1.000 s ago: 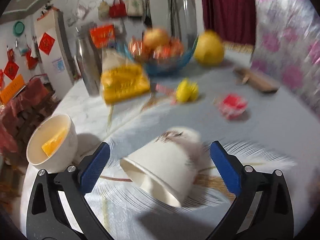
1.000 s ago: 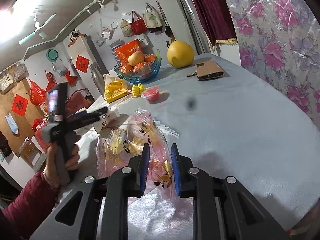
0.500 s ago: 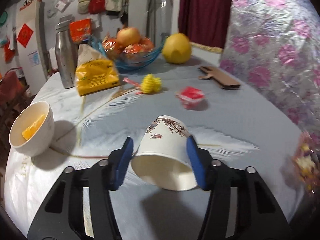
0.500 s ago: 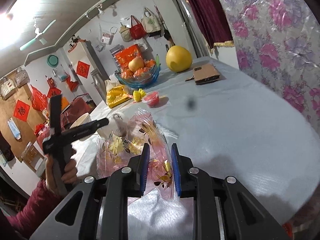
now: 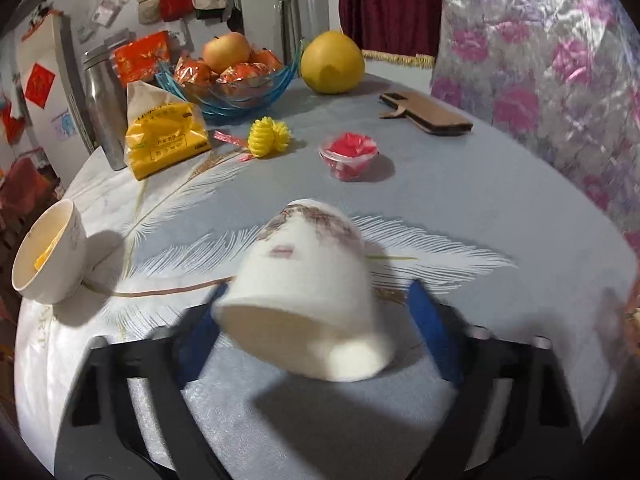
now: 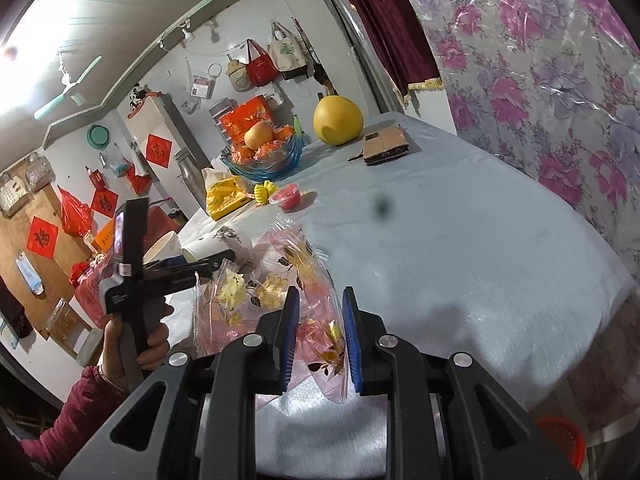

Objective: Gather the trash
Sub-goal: 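Carry the paper cup and candy bag to the red wastebasket and open both grippers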

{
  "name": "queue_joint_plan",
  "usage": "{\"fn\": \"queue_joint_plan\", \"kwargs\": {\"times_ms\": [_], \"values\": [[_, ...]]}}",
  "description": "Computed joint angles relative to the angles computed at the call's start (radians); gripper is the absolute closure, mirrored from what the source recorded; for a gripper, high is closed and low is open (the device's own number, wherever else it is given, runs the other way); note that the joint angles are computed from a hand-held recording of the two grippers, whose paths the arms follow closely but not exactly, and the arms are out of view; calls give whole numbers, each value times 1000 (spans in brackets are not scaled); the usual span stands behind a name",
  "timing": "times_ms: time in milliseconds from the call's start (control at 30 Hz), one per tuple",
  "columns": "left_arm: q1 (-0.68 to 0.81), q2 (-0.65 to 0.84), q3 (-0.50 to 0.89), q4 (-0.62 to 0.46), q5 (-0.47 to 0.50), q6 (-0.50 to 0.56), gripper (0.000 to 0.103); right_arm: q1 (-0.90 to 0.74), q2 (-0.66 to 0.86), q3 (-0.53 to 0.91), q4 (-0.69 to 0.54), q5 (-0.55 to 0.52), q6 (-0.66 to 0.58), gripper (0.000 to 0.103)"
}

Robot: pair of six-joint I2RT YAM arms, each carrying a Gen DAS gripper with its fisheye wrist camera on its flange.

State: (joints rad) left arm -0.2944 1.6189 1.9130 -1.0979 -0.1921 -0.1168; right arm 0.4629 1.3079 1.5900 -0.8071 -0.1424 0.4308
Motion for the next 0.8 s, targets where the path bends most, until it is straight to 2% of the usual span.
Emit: {"fn": "queue_joint_plan", "kwargs": {"times_ms": [67,167,267,567,667,800], "values": [[-4,-46,-52,46,-1,-11,36,-9,-22,-13,-2,-1,2,81],[10,-138,-126,106,95,-58,36,-31,-63,-34,-12,4,-2,81],[-35,-209,-168,129,96,-92,36,-67,-123,-75,-35,2,-6,81],[-271,-322,-207,121,-30,-182,36,-269,-326,-192,-161,-102,-44,81],[-384,-341,-211,117,-92,-223,36,-389,-386,-203,-235,-163,-105,81],[-514,-328,-196,113,-158,-258,36,-637,-436,-230,-346,-298,-262,81]]}}
